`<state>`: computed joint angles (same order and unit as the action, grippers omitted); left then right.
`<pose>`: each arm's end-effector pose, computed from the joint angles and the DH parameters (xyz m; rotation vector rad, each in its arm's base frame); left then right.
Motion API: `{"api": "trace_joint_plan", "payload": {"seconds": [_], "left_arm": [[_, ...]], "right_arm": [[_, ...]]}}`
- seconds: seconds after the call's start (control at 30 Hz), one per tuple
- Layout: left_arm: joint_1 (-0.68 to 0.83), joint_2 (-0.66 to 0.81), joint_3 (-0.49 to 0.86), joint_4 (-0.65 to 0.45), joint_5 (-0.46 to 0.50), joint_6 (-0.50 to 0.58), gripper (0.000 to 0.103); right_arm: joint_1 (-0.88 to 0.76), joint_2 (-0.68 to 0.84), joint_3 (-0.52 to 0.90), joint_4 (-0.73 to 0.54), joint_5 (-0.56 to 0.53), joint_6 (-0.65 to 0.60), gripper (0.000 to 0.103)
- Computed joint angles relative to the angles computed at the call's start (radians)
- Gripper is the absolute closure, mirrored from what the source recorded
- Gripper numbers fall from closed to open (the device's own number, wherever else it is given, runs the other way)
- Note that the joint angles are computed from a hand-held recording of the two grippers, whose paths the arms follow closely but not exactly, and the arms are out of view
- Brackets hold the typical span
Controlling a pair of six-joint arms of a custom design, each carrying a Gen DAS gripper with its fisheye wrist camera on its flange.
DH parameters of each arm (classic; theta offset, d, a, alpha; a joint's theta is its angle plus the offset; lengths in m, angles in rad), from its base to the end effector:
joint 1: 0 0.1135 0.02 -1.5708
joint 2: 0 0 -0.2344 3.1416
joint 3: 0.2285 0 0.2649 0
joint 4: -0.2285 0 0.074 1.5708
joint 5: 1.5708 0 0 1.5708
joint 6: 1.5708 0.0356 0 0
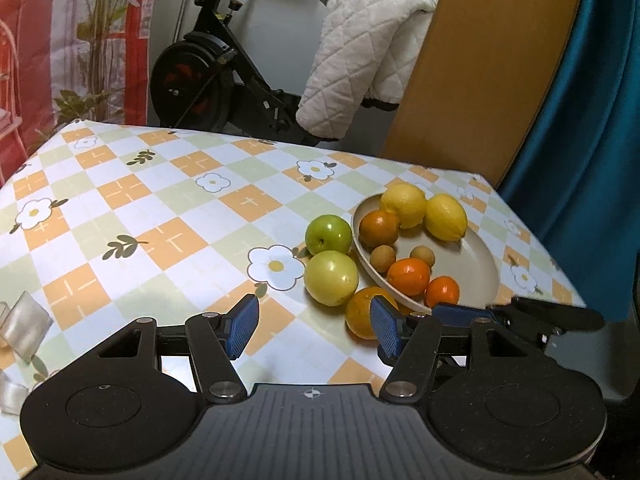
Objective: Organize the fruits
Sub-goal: 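Close the left gripper on the orange tangerine and lift it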
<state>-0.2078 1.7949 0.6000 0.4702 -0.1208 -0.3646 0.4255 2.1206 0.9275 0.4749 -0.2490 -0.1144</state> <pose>0.2988 -0.0586 0.0516 -0.2418 2.2814 -0.1585 0.3380 0.1628 0.0243 -0.7389 2.1805 0.4459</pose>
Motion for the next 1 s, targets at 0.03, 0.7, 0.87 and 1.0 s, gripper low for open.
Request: {"api": "trace_joint_plan", "payload": {"seconds": [0.03,0.7,0.87,1.0], "left_arm": [[0.001,0.007,0.011,-0.008,0.006,0.010,0.039],[0.073,0.261,0.259,-0.079,0.289,-0.018,0.052],[0.075,0.310,0.315,-0.113,0.311,-0.018,0.061],[0.064,0.308,0.313,-0.121,0.306,0.006,0.063]], "right_arm": [[0.001,0.009,0.011,-0.001,-0.001,-0.004,0.046],[-0.004,0.164,0.188,-0.059,-0.041,-0.034,0.060],[-0.003,0.178,0.201,-0.068,-0.048,-0.036,0.063],[-0.007,0.171,0.194,-0.074,-0.055,-0.029,0.064]]}}
